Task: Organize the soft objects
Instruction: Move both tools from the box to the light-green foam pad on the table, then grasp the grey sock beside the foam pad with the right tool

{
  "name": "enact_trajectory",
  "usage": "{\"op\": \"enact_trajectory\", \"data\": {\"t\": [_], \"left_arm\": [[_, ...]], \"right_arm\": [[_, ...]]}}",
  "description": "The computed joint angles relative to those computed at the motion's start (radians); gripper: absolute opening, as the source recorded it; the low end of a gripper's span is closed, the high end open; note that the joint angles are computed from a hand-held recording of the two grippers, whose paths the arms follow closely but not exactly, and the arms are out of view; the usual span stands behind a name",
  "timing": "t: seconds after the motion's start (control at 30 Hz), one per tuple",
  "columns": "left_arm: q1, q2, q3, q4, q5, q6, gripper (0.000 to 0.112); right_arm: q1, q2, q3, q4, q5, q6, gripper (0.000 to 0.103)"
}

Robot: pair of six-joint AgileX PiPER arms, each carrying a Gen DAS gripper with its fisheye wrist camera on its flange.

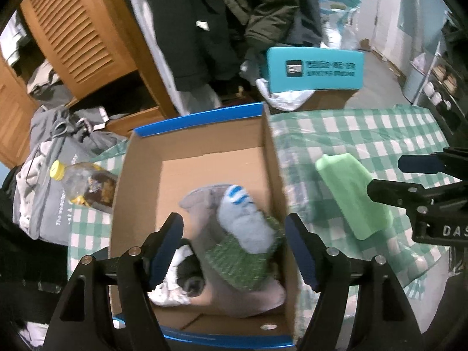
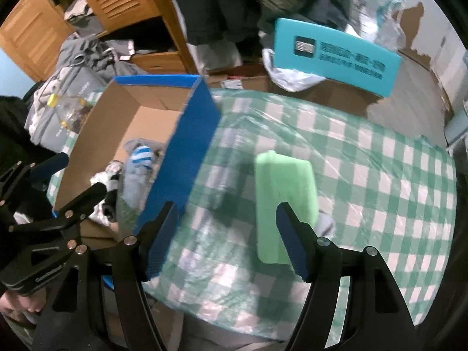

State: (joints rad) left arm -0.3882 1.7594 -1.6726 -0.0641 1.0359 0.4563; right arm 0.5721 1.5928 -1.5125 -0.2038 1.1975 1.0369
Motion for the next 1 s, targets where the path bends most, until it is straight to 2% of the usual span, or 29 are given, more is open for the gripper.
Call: {"op": "enact_trajectory", "data": {"t": [0.47, 1.0], "left_arm": [[-0.170, -0.009, 0.049, 0.063, 0.002, -0.087, 0.078], [-0.263, 0.106, 0.010, 0.067, 0.060, -0.196, 0.079]], "right_arm": [[-0.056, -0.228, 0.306, -0.012, -0.024, 0.090, 0.070], [-0.212, -0.344, 0.567, 0.077, -0.130, 0.050, 0.070]]}}
